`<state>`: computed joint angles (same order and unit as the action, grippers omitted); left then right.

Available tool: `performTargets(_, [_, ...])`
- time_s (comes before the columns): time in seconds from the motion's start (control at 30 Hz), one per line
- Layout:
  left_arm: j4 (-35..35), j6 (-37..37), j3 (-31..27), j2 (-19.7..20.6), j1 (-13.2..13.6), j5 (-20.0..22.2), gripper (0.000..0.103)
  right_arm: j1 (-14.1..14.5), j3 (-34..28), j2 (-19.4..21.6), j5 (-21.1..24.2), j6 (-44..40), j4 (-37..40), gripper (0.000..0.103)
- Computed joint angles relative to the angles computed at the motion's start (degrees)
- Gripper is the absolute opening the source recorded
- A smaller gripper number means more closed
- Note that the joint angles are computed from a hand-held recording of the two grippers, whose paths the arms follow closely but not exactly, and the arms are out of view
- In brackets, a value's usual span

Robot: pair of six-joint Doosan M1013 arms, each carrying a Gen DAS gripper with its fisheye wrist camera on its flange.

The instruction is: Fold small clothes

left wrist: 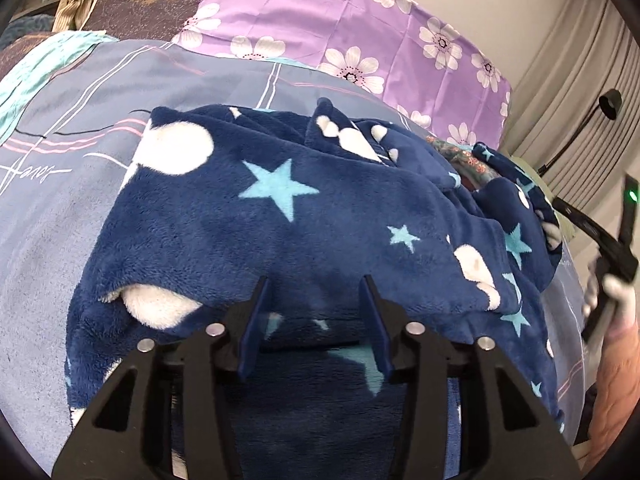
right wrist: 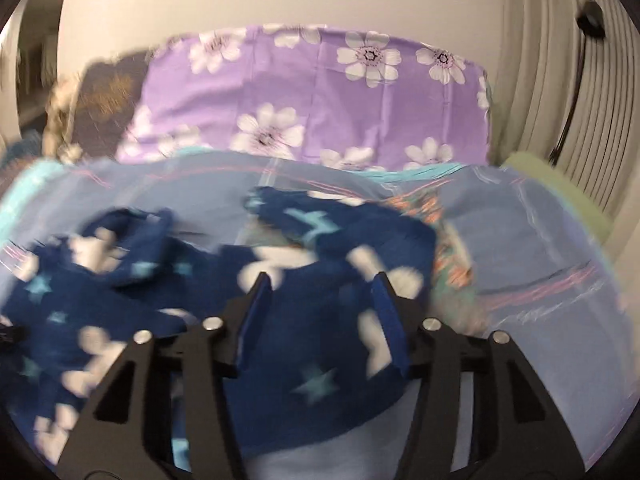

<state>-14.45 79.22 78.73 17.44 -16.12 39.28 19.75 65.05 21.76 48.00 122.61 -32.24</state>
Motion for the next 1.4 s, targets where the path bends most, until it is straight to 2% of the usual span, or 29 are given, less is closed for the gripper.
performTargets(0.07, [0.63,-0.13,-0.13,0.08,-0.14,0.23,0.048,-0.73,-3.11,2.01,2.29,-4.16,3.64,0.062])
performTargets(0.2, [2.71,-0.66,-0.60,0.37,-0.60,1.07,0.052,-2.34,-12.13,7.81,11.47,-8.20,7.09,0.063])
performTargets(0.27, [4.36,-1.05,-0.93,0.49,-0.97,1.56,0.054,-3.16,-14.28,9.16,13.39,-8.33,9.64,0.027])
performTargets(0.3, [4.69,-1.00,-1.02,0.51,-1.05,1.68,0.055,-3.65,-15.06,9.26,13.24,-7.45,11.27,0.014])
performTargets(0.33, [4.99,-1.02,-1.13,0.53,-1.12,1.78,0.055,-4.76,-14.36,8.42,10.20,-6.66,15.90,0.013])
performTargets(0.4, [4.42,-0.75,-1.01,0.36,-0.98,1.57,0.055,-6.71,-8.55,4.25,-1.43,-7.57,30.90,0.012])
performTargets(0.43, [3.34,-0.32,-0.95,0.30,-0.76,1.36,0.055,-6.68,-5.34,2.07,-7.67,-10.95,38.40,0.012])
performTargets(0.47, [0.34,0.84,-0.83,0.21,-0.23,1.01,0.055,-6.77,-3.19,0.73,-10.91,-17.34,45.90,0.012])
performTargets(0.5, [-2.55,2.05,-0.65,0.12,0.25,0.76,0.055,-5.91,-1.64,-0.53,-12.90,-24.84,53.40,0.012])
performTargets(0.53, [-6.97,4.04,-0.25,-0.07,0.89,0.35,0.055,-5.30,-0.57,-1.23,-12.69,-32.34,60.75,0.013])
performTargets(0.6, [-17.37,9.30,0.64,-0.38,2.31,-0.31,0.055,-4.13,1.16,-1.75,-10.39,-44.85,69.11,0.014])
performTargets(0.67, [-26.67,14.55,1.44,-0.61,3.36,0.07,0.056,-2.40,2.17,-1.59,-7.67,-46.08,68.01,0.016])
performTargets(0.73, [-28.12,15.34,1.63,-0.84,3.40,0.47,0.056,-0.39,2.88,-0.98,-4.53,-42.23,61.10,0.017])
performTargets(0.83, [-26.30,14.86,1.47,-1.04,2.79,0.87,0.056,2.42,4.02,-0.08,-0.83,-35.76,48.09,0.017])
performTargets(1.0, [-28.82,17.83,0.36,-0.31,2.33,3.15,0.059,2.72,7.36,-1.66,-2.52,-36.17,47.36,0.021])
performTargets(1.13, [-25.59,16.57,-2.45,1.63,0.76,7.18,0.059,2.93,8.07,-2.17,-2.83,-35.93,46.73,0.021])
performTargets(1.17, [-24.72,16.74,-2.85,1.87,0.37,7.63,0.053,2.80,8.23,-2.31,-2.84,-36.10,46.93,0.021])
performTargets(1.2, [-23.09,16.97,-3.24,2.13,-0.24,7.58,0.025,2.80,8.34,-2.36,-2.95,-36.01,47.00,0.022])
performTargets(1.23, [-21.23,17.11,-3.80,2.35,-0.84,7.85,0.007,2.88,8.16,-2.29,-2.99,-35.68,46.97,0.022])
performTargets(1.37, [-15.32,19.28,-5.56,1.00,-2.69,4.40,0.007,2.70,9.27,-3.48,-5.53,-34.84,47.62,0.027])
performTargets(1.4, [-14.15,19.60,-5.90,0.52,-2.83,3.45,0.007,2.67,9.77,-3.98,-6.61,-34.78,47.73,0.032])
